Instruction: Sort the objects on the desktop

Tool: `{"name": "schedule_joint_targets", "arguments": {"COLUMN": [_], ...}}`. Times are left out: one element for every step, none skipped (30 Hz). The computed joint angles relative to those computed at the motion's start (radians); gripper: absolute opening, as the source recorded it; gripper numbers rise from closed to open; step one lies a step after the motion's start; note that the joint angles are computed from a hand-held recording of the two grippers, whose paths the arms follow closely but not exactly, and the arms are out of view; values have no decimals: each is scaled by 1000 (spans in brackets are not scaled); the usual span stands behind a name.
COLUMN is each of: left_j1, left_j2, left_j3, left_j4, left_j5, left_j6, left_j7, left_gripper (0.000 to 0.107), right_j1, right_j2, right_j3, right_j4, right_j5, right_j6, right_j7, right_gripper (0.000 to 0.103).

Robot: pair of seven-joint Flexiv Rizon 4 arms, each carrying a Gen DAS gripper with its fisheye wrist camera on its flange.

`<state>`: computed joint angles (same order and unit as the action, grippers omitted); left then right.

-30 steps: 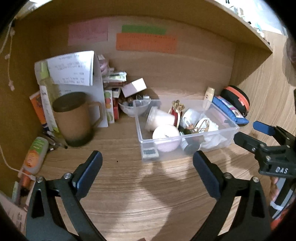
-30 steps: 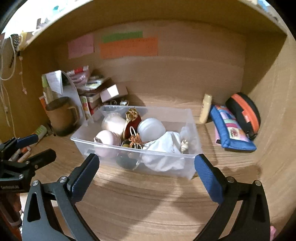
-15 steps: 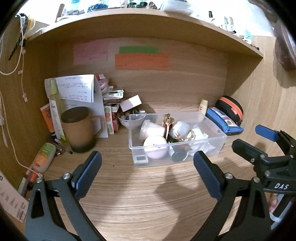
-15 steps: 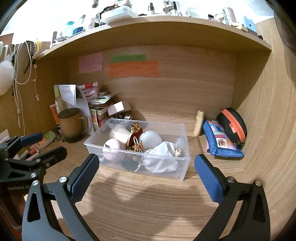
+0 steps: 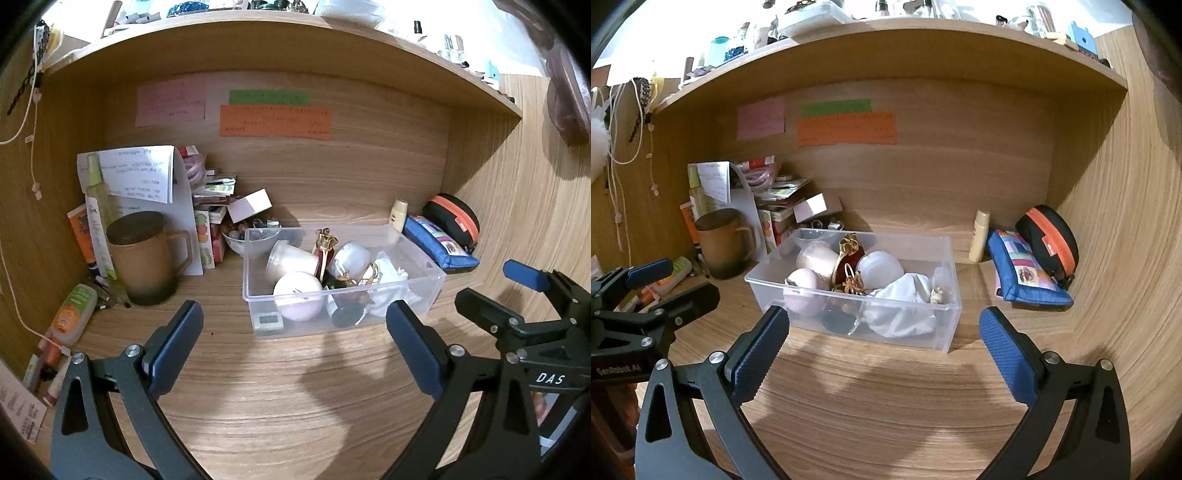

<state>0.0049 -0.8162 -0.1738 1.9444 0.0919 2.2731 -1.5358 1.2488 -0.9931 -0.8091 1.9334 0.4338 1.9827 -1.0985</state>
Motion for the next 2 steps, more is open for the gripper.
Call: {"name": "schedule_joint_targets", "arguments": {"left_j1": [-2, -2], "left_j2": [0, 0], "left_j3": [2, 2], "left_j4": [-3, -5], "left_j5": [-4, -5], "left_j6": [-4, -13], "left_j7": [1, 3], "left_gripper": [100, 100], "right_j1": [-5, -12], "right_j2": [-1, 0], "right_j3": [2, 7], "right_j4": [-4, -7], "right_j5": [-2, -5], "right_j6": [-2, -2], "right_j7": [1, 0], "right_gripper": [103, 103]}}
